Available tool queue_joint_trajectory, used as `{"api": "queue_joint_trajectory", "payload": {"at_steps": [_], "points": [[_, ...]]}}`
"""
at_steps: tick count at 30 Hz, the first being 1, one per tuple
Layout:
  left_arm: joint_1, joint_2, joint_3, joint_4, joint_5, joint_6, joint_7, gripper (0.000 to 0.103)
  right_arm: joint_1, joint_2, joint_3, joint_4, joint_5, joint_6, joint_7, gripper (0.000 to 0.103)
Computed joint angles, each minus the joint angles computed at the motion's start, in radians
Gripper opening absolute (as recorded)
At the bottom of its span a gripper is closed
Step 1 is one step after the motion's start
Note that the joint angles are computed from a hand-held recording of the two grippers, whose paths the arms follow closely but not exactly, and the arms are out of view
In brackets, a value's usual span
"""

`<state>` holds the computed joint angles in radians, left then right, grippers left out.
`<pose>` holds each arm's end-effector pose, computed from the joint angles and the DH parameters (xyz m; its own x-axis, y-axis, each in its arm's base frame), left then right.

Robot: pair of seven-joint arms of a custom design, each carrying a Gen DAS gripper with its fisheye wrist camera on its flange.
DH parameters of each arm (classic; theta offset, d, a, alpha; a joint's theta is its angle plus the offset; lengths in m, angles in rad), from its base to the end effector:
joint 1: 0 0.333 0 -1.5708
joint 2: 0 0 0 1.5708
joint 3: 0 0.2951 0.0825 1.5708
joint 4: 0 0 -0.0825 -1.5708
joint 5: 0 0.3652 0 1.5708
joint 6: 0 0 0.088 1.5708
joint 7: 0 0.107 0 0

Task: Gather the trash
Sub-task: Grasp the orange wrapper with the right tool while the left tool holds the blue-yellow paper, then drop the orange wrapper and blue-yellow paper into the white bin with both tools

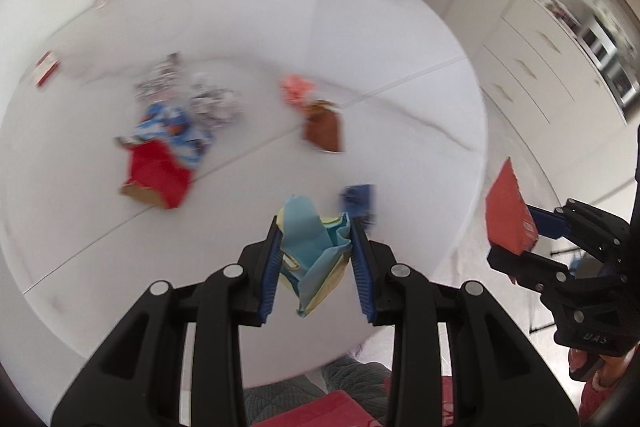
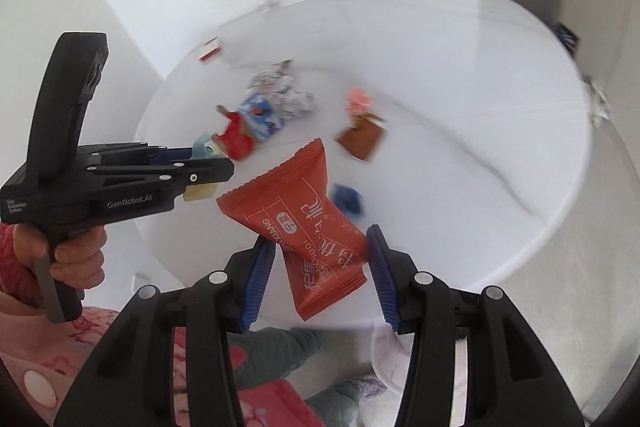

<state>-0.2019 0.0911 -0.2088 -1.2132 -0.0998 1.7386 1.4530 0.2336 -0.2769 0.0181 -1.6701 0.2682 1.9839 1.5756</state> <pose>0.5163 -0.2259 0.7367 -0.3182 -0.9338 0.1635 -0.8848 0.2305 -0.4050 0.4563 0.1363 0.7474 0.2812 -0.9241 -0.2587 -0.8341 -0.1020 -0.5421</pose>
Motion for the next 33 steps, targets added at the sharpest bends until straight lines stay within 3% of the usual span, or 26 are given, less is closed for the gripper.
{"api": "queue_joint_trajectory", "payload": {"at_steps": [7, 13, 17, 24, 30, 33], "points": [[-0.087, 0.007, -0.056, 0.005, -0.005, -0.012, -0.002, 0.032, -0.077, -0.247, -0.029, -0.277, -0.083, -0.008, 0.1, 0.048], [-0.142, 0.005, -0.074, -0.002, 0.021, -0.036, -0.008, 0.032, -0.108, -0.244, -0.055, -0.442, -0.099, 0.002, 0.103, 0.049], [-0.16, -0.009, -0.076, -0.013, 0.043, -0.056, -0.015, 0.032, -0.122, -0.234, -0.052, -0.509, -0.111, 0.025, 0.113, 0.074], [-0.185, -0.014, -0.085, -0.029, 0.077, -0.063, -0.029, 0.032, -0.151, -0.301, -0.016, -0.538, -0.205, 0.037, 0.157, 0.1], [-0.2, 0.008, -0.092, -0.034, 0.062, -0.048, -0.029, 0.033, -0.165, -0.393, -0.051, -0.503, -0.18, 0.017, 0.207, 0.1], [-0.215, 0.036, -0.1, -0.023, 0.052, -0.046, -0.03, 0.041, -0.183, -0.425, -0.036, -0.453, -0.224, -0.017, 0.217, 0.101]]}}
